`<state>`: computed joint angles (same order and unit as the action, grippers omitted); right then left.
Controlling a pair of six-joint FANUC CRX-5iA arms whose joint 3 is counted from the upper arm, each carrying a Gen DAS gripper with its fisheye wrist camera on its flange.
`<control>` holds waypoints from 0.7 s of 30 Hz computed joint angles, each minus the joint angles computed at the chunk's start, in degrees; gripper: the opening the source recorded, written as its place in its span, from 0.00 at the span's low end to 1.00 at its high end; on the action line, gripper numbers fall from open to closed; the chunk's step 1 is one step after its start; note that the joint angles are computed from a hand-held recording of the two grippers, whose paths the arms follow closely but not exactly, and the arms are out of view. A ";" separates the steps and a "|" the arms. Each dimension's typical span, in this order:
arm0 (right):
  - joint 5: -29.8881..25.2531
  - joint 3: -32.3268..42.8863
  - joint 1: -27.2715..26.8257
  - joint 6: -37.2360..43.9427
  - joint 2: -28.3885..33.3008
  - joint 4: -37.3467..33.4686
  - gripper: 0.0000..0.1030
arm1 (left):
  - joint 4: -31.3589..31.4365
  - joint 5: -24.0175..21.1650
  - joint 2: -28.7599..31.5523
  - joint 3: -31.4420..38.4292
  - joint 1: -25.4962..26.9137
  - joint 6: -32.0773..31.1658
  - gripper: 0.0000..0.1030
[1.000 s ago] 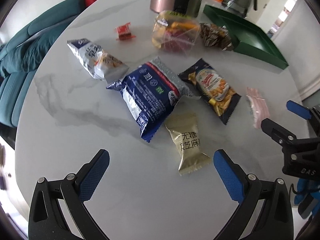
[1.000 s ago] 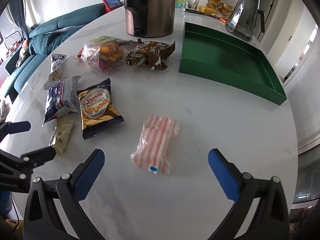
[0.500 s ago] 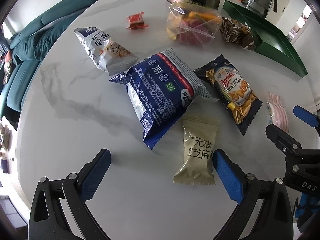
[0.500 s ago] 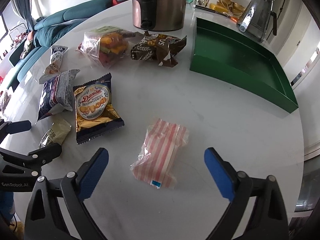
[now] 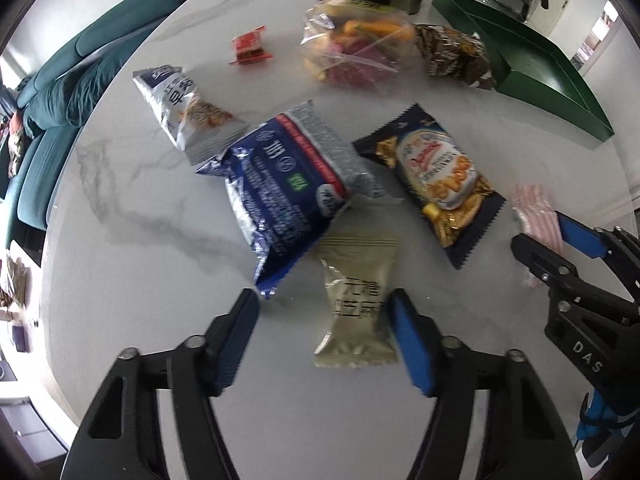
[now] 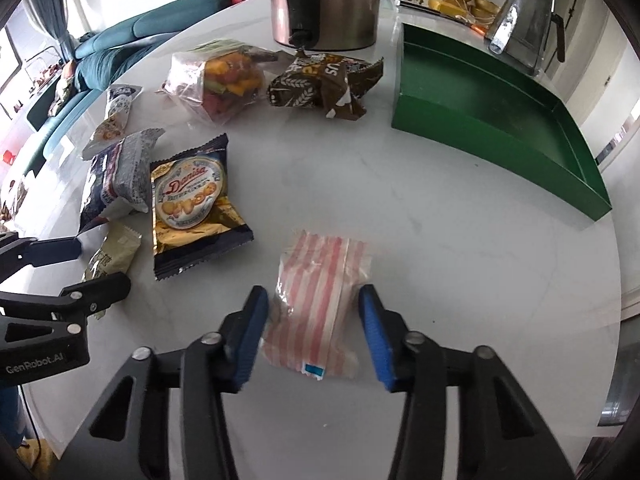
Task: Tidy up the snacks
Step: 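Grasp the beige candy pack with the left tool while the right tool grasps the pink-striped pack, then carry both packs to the green tray and open both tools inside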
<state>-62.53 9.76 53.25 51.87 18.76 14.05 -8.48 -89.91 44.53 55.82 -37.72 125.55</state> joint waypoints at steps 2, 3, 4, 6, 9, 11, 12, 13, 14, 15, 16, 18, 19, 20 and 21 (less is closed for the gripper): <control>0.43 -0.46 0.17 0.38 -0.31 0.08 0.40 | -0.10 0.01 0.35 0.49 -0.29 0.19 0.50; 0.69 -0.75 0.30 0.60 -0.53 0.00 0.38 | -0.25 -0.05 0.54 0.81 -0.42 0.31 0.49; 0.77 -0.98 0.42 0.62 -0.77 -0.02 0.36 | -0.46 -0.19 0.76 1.22 -0.61 0.48 0.48; 1.28 -1.61 0.58 0.71 -1.23 0.01 0.30 | -0.69 -0.78 1.28 2.37 -1.14 0.80 0.42; 1.85 -2.57 0.73 0.79 -1.98 -0.04 0.23 | -0.83 -0.91 1.70 3.36 -1.79 0.35 0.24; 2.18 -3.14 0.71 0.83 -2.51 -0.28 0.20 | -1.14 -1.99 2.75 5.43 -2.55 0.85 0.24; 2.45 -3.60 0.71 0.81 -2.94 -0.50 0.20 | -1.27 -1.90 2.86 5.59 -2.75 1.20 0.23; 2.51 -3.76 0.67 0.93 -3.11 -0.66 0.19 | -1.39 -1.64 2.82 5.51 -2.90 1.57 0.22; 2.62 -4.00 0.70 1.06 -3.31 -0.75 0.17 | -1.49 -1.36 2.79 5.45 -3.30 2.16 0.22; 2.70 -4.21 0.74 1.30 -3.52 -0.88 0.15 | -1.30 -0.58 2.38 4.67 -3.14 2.34 0.22; 2.83 -4.37 0.73 1.39 -3.69 -1.04 0.15 | -1.23 0.14 1.96 3.86 -3.19 2.54 0.21; 3.48 -4.94 0.72 1.45 -4.25 -1.59 0.14 | -1.51 1.69 0.05 0.56 -3.11 2.41 0.21; 3.82 -5.24 0.72 1.44 -4.59 -2.01 0.13 | -1.68 1.93 -0.26 0.09 -3.30 2.53 0.21; 3.96 -5.35 0.71 1.54 -4.72 -2.24 0.11 | -1.95 1.69 -0.85 -0.56 -3.47 2.44 0.21; 3.96 -5.54 0.82 1.78 -5.00 -2.54 0.10 | -2.01 1.76 -0.94 -0.95 -3.10 1.87 0.21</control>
